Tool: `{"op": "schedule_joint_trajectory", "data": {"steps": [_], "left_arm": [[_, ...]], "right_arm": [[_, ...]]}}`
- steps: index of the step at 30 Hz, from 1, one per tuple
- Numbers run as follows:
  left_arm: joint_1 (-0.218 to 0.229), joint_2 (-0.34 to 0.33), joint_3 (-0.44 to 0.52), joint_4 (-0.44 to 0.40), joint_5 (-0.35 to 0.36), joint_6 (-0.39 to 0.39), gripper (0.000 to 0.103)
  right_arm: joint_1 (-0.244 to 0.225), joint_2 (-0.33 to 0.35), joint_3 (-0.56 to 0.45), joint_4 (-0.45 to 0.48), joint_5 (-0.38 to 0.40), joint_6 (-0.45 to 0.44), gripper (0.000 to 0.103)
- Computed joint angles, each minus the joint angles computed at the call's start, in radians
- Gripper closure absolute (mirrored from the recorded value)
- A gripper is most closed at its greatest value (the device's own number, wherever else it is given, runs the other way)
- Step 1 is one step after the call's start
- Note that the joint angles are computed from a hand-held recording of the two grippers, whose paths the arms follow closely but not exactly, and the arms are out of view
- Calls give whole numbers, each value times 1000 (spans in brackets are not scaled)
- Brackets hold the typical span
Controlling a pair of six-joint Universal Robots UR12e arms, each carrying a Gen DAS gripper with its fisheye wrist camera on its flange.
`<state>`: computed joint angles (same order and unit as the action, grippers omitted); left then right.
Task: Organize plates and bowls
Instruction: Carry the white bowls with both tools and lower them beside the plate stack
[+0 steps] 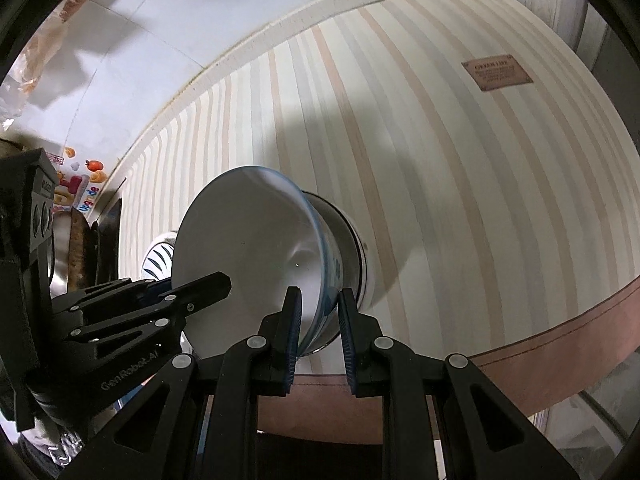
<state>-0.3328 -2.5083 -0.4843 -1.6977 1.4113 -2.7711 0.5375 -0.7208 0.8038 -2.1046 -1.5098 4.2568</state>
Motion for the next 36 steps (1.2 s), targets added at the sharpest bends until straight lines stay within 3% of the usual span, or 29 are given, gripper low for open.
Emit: {"op": "schedule_joint_trajectory", "data": {"steps": [19,28,32,36], "left_arm": [[-11,-19,25,-21,45,9,88],[-13,-20,26,-20,54,13,88],[-9,14,-17,23,48,18,87],[-1,68,-79,95,36,34,87]], "right_arm": [[2,23,-53,74,-46,-7,82],[0,19,-46,68,-41,1,82],[-1,13,-38,69,-32,20,82],[14,17,-84,147,-80,2,79]]}}
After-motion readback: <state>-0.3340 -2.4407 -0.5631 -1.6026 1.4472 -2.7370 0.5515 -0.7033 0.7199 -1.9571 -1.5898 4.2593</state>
